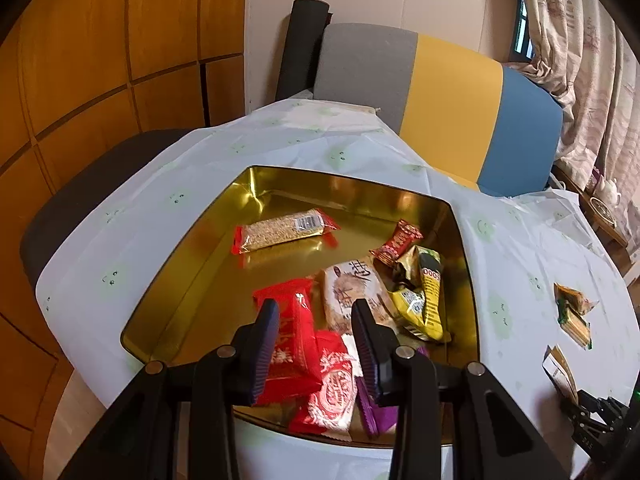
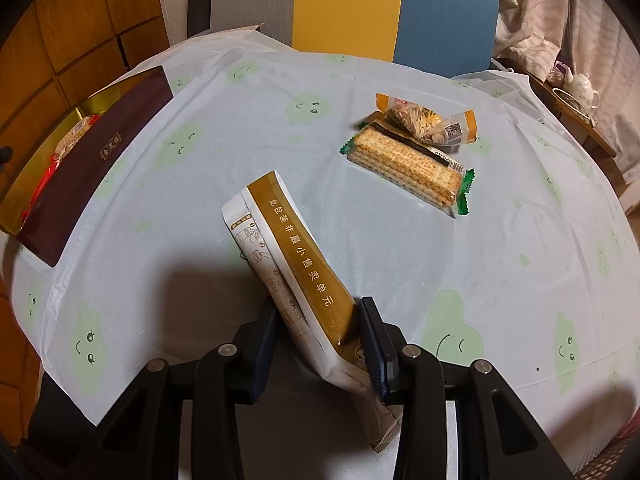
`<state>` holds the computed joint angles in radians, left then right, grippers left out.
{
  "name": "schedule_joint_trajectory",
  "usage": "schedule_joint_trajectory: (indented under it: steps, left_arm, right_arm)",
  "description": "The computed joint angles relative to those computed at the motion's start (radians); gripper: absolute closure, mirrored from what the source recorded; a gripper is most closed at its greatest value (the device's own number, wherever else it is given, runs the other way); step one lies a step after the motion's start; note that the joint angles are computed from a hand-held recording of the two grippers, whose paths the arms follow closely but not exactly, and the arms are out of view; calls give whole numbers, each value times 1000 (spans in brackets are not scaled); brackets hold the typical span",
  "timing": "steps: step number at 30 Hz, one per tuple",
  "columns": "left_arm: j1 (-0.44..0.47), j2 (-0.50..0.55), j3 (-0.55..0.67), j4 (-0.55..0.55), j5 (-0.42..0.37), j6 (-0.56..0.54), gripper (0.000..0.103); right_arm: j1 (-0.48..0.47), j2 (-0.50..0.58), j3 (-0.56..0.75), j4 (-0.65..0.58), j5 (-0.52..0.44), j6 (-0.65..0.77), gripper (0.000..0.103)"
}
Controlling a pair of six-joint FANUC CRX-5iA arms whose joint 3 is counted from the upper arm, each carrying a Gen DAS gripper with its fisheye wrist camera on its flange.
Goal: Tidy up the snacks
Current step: 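Carry the white-and-gold packet over the gold tin and open the right tool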
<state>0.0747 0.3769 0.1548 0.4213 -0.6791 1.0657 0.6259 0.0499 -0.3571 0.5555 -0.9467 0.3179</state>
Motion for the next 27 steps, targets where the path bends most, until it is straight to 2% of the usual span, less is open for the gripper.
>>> schedule_joint_trajectory:
  steps: [22,27]
  left_arm:
    - [-13,-48,-77,52,-6,-102,65]
    - [-15,-68,-110,72,12,-152,65]
  right_arm:
    - [8,-9,-29,44,12,-51,63]
    - [-2,-15,-9,-12,18,-53,63]
